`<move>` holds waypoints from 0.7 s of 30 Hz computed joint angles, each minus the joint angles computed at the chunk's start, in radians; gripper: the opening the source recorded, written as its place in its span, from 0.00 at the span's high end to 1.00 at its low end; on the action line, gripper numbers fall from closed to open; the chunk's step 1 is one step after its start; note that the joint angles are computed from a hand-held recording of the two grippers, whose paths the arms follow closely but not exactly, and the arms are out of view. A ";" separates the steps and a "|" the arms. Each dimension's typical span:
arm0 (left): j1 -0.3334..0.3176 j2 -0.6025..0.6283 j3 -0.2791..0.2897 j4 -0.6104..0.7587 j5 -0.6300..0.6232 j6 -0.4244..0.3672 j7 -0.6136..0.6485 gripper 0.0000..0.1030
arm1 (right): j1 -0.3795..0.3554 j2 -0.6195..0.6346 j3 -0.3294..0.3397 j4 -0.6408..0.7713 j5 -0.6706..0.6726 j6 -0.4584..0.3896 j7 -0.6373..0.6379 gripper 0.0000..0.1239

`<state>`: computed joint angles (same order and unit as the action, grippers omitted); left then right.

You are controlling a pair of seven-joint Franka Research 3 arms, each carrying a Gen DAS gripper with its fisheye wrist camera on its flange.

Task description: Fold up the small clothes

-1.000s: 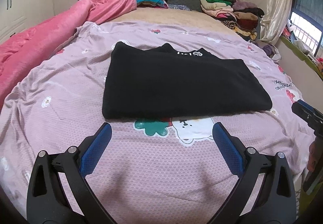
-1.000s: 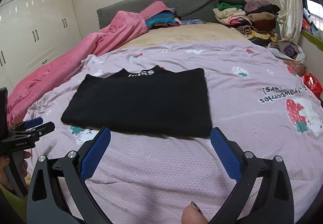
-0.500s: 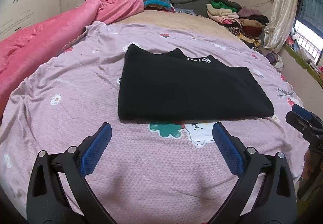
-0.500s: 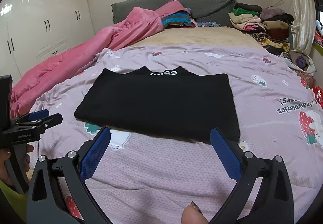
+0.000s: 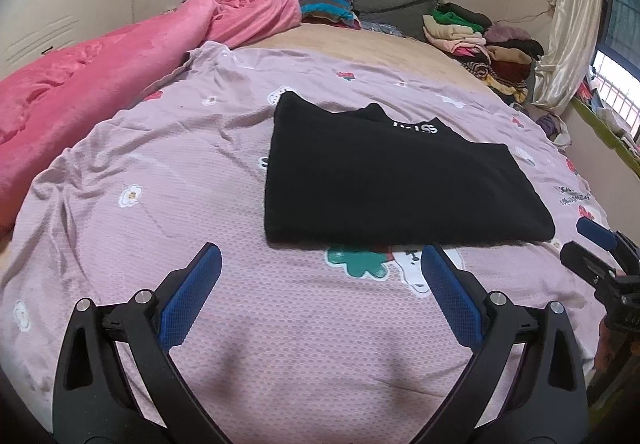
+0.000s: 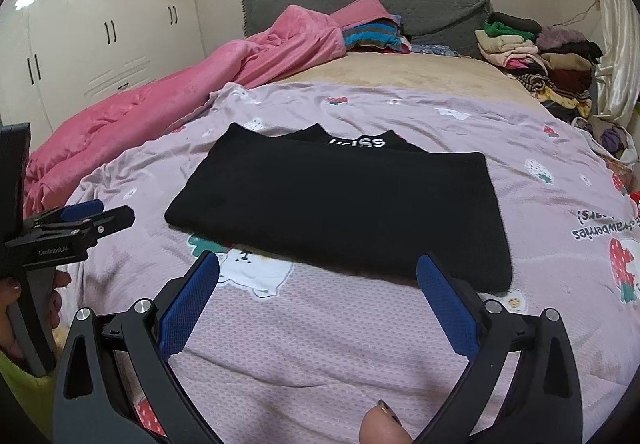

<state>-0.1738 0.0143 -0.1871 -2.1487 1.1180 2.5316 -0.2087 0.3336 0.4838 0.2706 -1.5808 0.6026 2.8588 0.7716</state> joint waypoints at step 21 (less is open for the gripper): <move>0.067 0.024 0.048 -0.002 -0.076 0.016 0.020 0.09 | 0.127 0.166 -0.048 0.182 -0.193 -0.079 0.064 0.20</move>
